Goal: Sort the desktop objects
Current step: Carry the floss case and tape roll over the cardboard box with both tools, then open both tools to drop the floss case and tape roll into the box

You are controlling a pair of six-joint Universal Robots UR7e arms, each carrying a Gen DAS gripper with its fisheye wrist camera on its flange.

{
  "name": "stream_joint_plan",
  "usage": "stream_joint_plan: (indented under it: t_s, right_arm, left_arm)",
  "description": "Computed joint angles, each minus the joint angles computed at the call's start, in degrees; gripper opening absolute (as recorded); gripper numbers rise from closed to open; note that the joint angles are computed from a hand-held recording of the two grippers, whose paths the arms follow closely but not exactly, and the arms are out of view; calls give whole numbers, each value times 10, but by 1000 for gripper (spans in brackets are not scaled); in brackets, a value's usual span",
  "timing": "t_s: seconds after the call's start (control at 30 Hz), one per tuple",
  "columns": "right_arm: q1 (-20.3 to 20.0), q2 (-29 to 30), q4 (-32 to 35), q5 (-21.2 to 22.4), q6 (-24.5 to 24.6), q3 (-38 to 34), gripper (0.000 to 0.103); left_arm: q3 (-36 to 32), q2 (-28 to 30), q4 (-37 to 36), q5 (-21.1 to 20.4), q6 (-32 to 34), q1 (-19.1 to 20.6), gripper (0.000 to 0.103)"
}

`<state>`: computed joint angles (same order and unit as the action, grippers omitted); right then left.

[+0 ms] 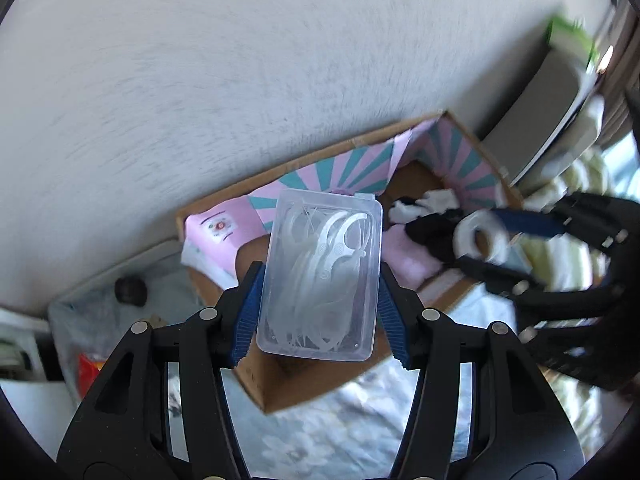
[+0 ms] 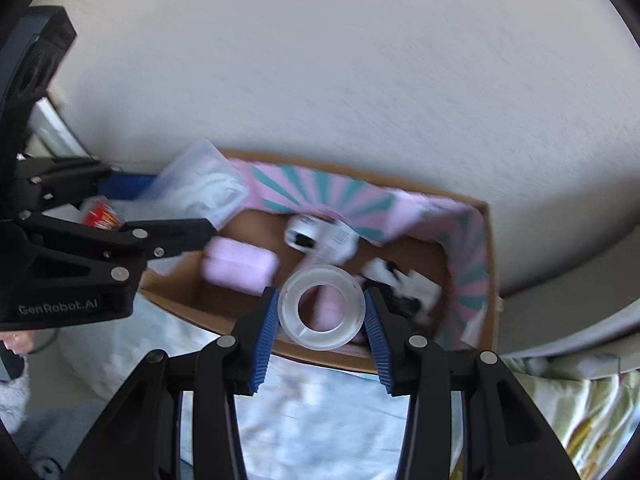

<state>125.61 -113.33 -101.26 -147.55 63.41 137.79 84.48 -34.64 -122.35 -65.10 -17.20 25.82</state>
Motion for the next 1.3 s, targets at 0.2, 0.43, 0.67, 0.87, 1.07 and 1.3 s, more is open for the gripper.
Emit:
stream_joint_plan:
  t_s: [0.2, 0.43, 0.67, 0.87, 1.07, 1.3]
  right_arm:
    - [-62, -78, -7, 23, -57, 30, 40]
    - [-114, -118, -46, 49, -106, 51, 40]
    - [-142, -133, -58, 62, -138, 51, 40]
    - [-144, -126, -49, 72, -153, 45, 40]
    - [-148, -117, 21, 95, -140, 20, 92]
    - [-104, -155, 22, 128, -129, 13, 103]
  left_arm:
    - [-24, 28, 40, 0, 1, 12, 51]
    - [-33, 43, 54, -7, -10, 18, 51]
    - [-39, 51, 55, -2, -15, 14, 51]
    - [-70, 62, 114, 17, -53, 14, 55]
    - [-79, 54, 122, 2, -34, 5, 103]
    - [-71, 28, 93, 15, -21, -7, 103]
